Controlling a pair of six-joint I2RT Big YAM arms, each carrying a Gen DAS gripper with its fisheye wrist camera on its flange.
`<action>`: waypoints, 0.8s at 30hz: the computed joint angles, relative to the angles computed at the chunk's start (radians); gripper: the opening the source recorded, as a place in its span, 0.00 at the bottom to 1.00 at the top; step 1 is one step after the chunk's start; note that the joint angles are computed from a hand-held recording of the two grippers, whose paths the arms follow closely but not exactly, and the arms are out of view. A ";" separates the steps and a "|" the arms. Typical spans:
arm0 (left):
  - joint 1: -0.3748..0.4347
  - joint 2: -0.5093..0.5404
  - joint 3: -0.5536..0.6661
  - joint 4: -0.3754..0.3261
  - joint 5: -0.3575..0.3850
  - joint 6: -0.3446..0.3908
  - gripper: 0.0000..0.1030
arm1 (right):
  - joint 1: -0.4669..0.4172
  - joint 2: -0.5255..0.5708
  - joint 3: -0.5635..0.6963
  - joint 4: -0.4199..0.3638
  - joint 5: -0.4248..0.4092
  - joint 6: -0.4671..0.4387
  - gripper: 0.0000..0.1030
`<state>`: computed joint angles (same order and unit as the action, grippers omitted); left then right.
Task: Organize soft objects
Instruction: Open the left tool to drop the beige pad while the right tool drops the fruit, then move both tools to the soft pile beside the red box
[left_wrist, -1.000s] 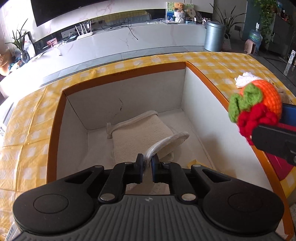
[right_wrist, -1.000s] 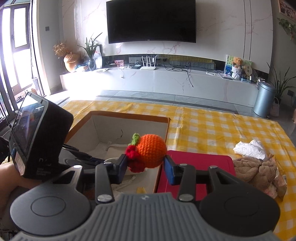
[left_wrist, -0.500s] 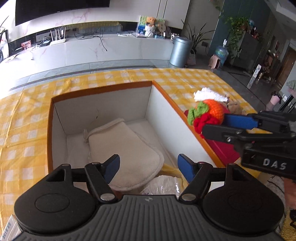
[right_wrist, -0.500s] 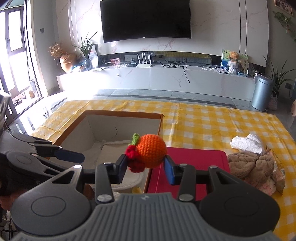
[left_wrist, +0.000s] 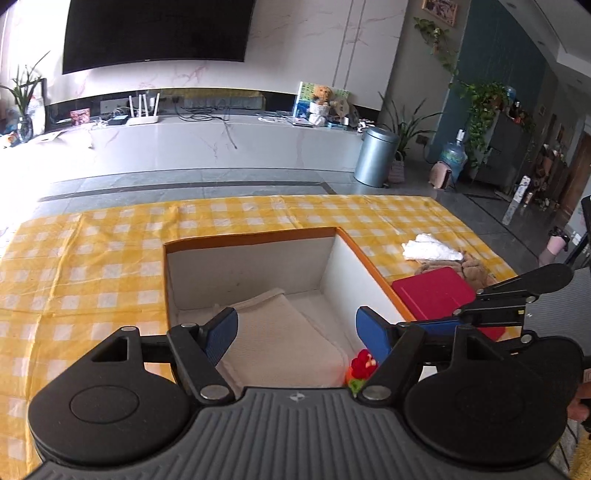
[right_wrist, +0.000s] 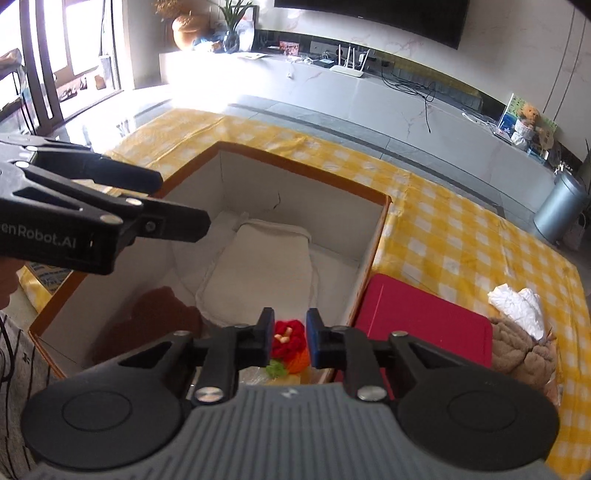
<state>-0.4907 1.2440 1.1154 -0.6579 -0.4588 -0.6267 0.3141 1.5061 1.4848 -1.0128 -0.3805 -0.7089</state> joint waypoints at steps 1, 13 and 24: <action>0.006 0.001 -0.001 -0.001 0.001 -0.006 0.83 | 0.016 0.000 -0.002 0.014 0.040 -0.009 0.16; 0.046 -0.038 -0.043 0.006 0.057 -0.070 0.84 | 0.046 -0.030 -0.011 0.037 0.076 -0.039 0.17; 0.007 0.017 0.016 -0.049 -0.055 -0.090 0.84 | 0.001 -0.015 0.066 0.073 -0.056 0.060 0.34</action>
<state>-0.4833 1.2607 1.1312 -0.7072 -0.5134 -0.7165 0.3146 1.4916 1.5504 -0.9397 -0.4363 -0.6484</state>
